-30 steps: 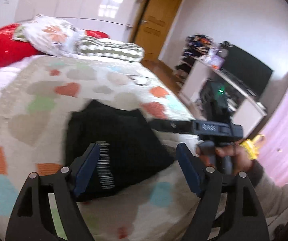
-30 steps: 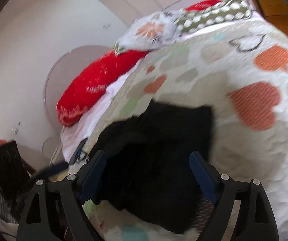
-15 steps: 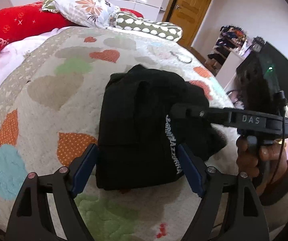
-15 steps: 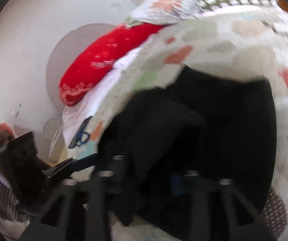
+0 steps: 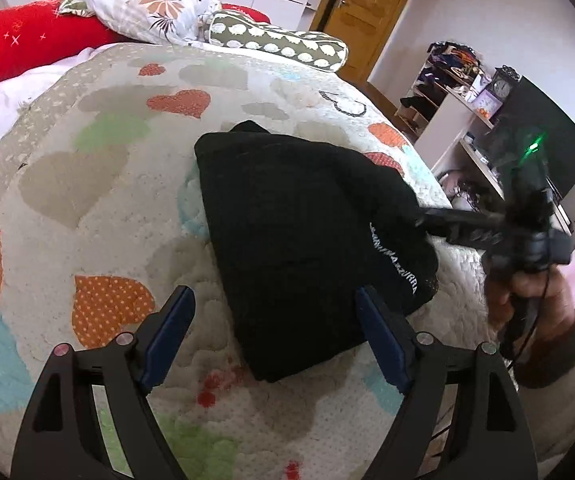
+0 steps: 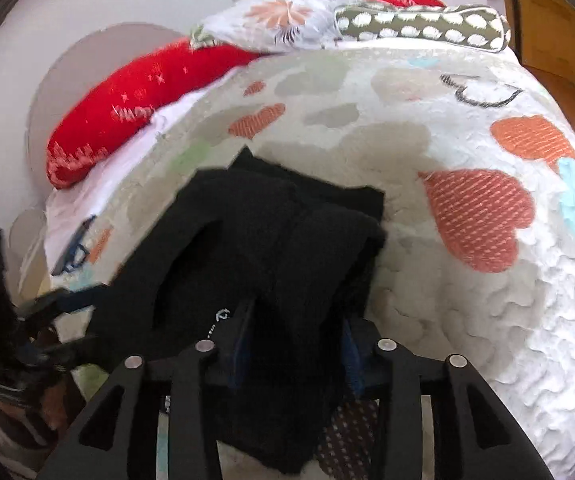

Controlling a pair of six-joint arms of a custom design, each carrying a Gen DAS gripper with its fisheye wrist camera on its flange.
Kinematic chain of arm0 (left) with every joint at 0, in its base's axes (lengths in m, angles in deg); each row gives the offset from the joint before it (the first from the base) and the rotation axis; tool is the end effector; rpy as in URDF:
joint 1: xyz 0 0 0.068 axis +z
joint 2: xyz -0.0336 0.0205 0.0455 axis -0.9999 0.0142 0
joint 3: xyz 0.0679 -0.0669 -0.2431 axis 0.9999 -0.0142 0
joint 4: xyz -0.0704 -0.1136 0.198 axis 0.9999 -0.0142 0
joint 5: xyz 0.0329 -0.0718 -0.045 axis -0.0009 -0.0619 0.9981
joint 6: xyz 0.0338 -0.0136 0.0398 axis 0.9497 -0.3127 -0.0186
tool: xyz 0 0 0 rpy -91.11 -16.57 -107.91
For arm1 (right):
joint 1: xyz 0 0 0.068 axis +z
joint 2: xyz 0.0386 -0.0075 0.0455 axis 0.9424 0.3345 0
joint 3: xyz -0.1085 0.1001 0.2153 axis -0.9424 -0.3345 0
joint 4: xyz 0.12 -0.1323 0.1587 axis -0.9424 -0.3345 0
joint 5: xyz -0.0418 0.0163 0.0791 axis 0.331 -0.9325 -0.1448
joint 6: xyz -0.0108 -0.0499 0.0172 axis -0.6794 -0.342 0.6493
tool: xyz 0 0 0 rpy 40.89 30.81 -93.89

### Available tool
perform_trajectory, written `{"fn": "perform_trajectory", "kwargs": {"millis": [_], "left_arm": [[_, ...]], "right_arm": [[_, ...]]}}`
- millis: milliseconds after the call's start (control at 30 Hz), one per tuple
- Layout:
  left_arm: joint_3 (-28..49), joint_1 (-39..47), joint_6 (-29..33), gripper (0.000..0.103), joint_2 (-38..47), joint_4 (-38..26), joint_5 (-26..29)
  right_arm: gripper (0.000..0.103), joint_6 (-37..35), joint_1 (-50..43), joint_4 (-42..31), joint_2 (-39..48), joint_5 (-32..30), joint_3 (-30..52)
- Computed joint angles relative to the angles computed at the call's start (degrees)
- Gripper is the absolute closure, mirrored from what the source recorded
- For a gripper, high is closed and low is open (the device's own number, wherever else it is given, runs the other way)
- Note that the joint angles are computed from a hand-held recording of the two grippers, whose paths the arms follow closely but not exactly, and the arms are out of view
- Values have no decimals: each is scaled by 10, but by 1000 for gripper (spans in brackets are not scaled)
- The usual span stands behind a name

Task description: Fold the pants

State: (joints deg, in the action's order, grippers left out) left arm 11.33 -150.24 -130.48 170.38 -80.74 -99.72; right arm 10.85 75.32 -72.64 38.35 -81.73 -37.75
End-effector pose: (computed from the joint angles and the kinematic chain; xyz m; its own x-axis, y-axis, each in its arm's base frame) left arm 0.1501 -0.2380 0.1324 -0.7689 -0.2087 -0.6043 -0.0264 0.9548 -0.2962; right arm 0.2826 0.0433 0.1458 -0.7609 -0.3605 -0.5395 -0.5850 0.7409 0.3299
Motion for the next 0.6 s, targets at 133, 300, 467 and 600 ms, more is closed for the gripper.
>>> {"fn": "perform_trajectory", "kwargs": {"millis": [133, 300, 467, 600], "left_arm": [[0, 15, 15, 20, -36, -23, -27], [-23, 31, 12, 20, -30, 51, -6], [-9, 31, -19, 20, 39, 67, 40], [-28, 35, -32, 20, 52, 109, 56]], "right_arm": [[50, 0, -39, -7, -59, -28, 12], [51, 24, 49, 23, -34, -42, 63], [52, 5, 165, 8, 114, 32, 200], [100, -40, 227, -22, 211, 123, 281]]}}
